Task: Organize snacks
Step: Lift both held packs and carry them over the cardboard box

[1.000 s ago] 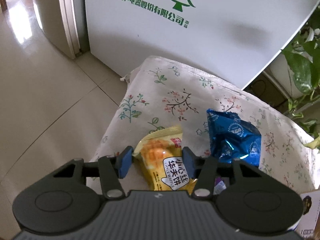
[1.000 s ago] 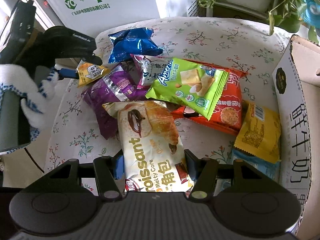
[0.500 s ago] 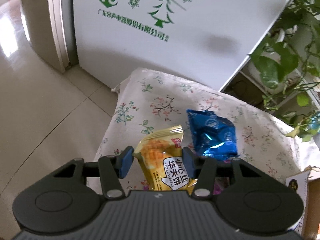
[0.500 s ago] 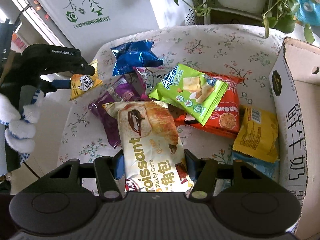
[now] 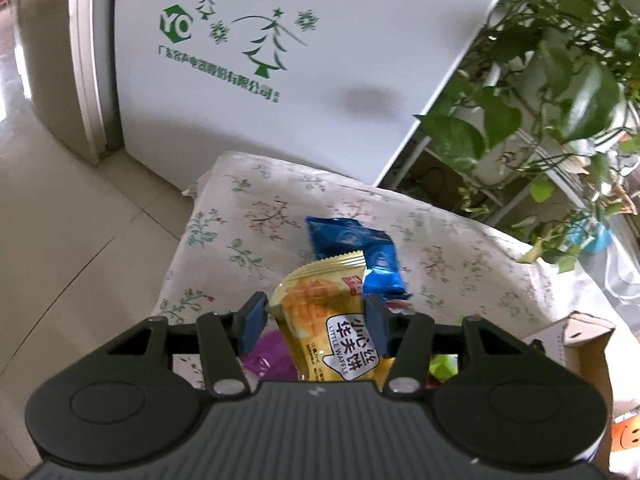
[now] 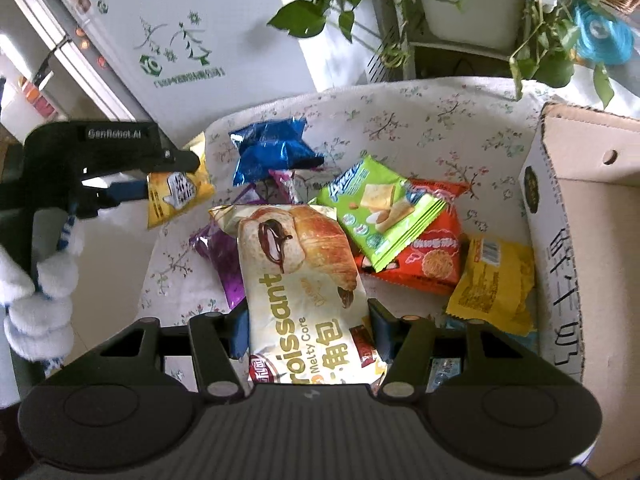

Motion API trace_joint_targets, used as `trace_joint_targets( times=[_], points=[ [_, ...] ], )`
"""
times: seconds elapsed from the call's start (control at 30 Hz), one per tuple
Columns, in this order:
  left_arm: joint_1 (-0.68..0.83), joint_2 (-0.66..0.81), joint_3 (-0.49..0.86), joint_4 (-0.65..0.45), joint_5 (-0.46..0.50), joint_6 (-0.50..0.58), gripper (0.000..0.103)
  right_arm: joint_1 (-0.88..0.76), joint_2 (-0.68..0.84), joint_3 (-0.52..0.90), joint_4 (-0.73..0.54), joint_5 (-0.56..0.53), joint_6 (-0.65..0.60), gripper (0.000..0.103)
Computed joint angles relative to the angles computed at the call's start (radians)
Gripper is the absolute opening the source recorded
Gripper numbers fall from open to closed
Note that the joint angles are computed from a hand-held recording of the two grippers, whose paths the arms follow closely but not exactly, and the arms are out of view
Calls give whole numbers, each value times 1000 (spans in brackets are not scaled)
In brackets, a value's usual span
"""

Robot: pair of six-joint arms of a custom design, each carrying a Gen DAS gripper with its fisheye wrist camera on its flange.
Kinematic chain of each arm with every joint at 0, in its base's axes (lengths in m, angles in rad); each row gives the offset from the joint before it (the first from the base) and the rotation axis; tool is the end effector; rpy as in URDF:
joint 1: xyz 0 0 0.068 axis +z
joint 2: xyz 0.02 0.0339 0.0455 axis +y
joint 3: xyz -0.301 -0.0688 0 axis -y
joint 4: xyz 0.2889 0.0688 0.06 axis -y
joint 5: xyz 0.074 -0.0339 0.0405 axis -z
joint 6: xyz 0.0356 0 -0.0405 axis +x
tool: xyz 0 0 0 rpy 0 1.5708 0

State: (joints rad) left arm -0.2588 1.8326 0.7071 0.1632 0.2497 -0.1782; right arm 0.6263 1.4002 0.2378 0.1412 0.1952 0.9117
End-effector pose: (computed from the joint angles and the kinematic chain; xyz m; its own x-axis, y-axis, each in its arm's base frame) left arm 0.3250 -0.0951 0.0803 -0.8488 0.0470 -0.5266 0.2379 0.9235 -0.3009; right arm 0.1625 0.1091 0.0759 -0.8128 0.3692 -0.4506 0.2443 0.9183 0.3116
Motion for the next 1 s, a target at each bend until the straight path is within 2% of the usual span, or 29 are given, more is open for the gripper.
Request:
trace_joint_targets(
  times=[0.4,0.8,1.0],
  points=[
    [-88,-86,-68,36,7,-1,52,-1,-193,-28,-157,89,42,64],
    [-248,-156,-123,82,-18,-20,52,-48,-417,-77,-332,151,93,64],
    [-324,-177,-136,94,-9,-41,52,-85,-706,-113,-556,179,116,64]
  ],
)
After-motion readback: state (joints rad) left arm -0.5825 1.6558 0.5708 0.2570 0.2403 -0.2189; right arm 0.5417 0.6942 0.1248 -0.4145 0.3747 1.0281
